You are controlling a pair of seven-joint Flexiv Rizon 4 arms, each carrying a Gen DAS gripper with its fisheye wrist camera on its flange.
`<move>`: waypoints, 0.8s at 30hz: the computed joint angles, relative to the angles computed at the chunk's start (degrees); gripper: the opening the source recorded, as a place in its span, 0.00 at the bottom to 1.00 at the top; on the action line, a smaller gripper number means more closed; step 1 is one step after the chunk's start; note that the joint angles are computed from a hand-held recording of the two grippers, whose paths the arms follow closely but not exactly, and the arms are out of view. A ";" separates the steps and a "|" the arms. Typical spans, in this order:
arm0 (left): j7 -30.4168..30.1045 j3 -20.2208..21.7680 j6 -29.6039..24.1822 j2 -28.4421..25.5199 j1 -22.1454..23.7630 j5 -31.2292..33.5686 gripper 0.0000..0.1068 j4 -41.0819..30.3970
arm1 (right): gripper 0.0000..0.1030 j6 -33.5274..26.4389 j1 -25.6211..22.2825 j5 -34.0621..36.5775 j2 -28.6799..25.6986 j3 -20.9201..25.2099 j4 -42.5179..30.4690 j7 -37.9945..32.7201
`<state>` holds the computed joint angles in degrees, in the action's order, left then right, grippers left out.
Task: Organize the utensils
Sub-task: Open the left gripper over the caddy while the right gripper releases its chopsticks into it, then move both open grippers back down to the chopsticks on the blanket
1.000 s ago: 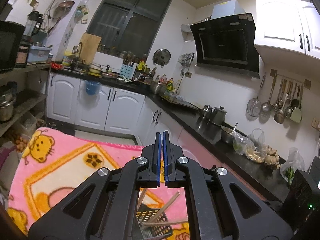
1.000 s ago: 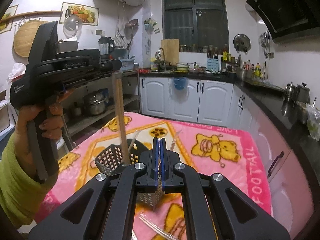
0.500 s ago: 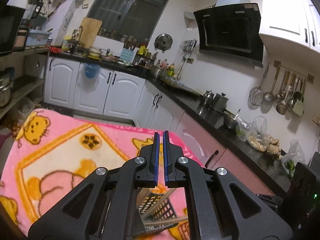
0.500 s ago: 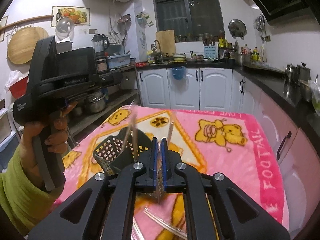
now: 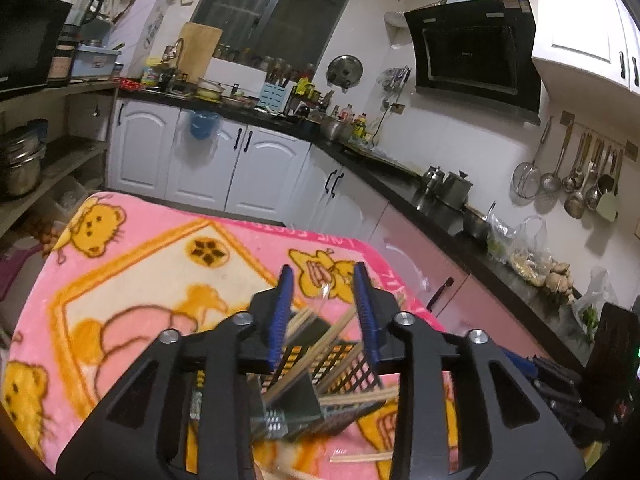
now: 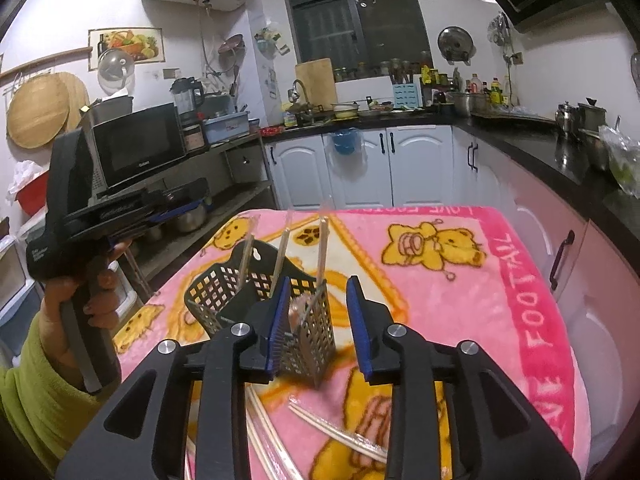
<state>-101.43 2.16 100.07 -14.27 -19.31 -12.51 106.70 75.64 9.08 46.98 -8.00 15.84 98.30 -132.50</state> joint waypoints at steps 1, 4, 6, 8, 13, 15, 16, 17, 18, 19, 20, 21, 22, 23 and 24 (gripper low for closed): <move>-0.29 0.81 0.30 0.43 -0.79 0.25 0.30 0.85 | 0.29 -0.03 -0.13 0.31 0.18 0.05 0.26 -0.17; -0.90 2.33 0.91 1.35 -2.39 0.69 0.35 2.70 | 0.31 0.02 -0.19 0.83 0.91 -0.05 1.40 -0.37; -1.06 2.15 1.41 2.18 -2.55 0.73 0.38 4.39 | 0.33 0.01 -0.08 1.27 1.24 -0.19 2.01 -0.74; -1.16 2.64 1.67 2.61 -3.23 0.72 0.42 5.44 | 0.34 -0.02 0.07 1.74 1.71 -0.35 2.77 -0.97; -1.73 3.26 1.90 4.12 -4.33 0.44 0.49 8.93 | 0.36 -0.17 0.60 3.08 2.68 -0.88 4.18 -1.66; -2.35 5.04 1.94 4.39 -6.08 0.36 0.51 9.98 | 0.37 -0.29 0.83 3.65 3.10 -1.16 4.72 -1.97; -2.58 4.79 2.00 4.76 -5.93 0.27 0.51 10.89 | 0.37 -0.42 0.96 3.92 3.26 -1.30 4.92 -2.15; -2.92 5.42 2.01 4.87 -6.55 0.18 0.51 11.35 | 0.37 -0.48 1.06 4.23 3.49 -1.42 5.23 -2.33; -3.23 5.51 1.97 5.14 -6.70 0.07 0.52 12.05 | 0.37 -0.53 1.16 4.57 3.65 -1.57 5.47 -2.57; -3.29 4.02 1.92 5.59 -5.46 -0.05 0.53 12.92 | 0.38 -0.61 1.28 4.83 3.86 -1.70 5.76 -2.74; -3.63 4.09 1.91 5.79 -5.63 -0.04 0.54 13.49 | 0.38 -0.72 1.37 5.09 4.14 -1.83 6.16 -2.96; -3.93 4.26 1.97 5.96 -5.84 0.05 0.56 14.01 | 0.39 -0.65 1.55 5.24 4.33 -1.97 6.50 -3.08; -4.00 3.51 1.91 6.33 -5.27 0.11 0.57 14.73 | 0.39 -0.58 1.74 5.29 4.50 -2.12 6.80 -3.12; -4.29 4.05 1.88 6.40 -5.80 0.29 0.57 15.02 | 0.40 -0.47 1.88 5.35 4.75 -2.25 7.24 -3.22; -4.64 4.84 1.81 6.46 -6.61 0.50 0.57 15.31 | 0.41 -0.36 2.05 5.32 4.97 -2.38 7.70 -3.20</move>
<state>-106.06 7.00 101.88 -7.81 -25.91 -12.01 122.01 75.28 11.13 52.30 -3.03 13.45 106.00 -135.70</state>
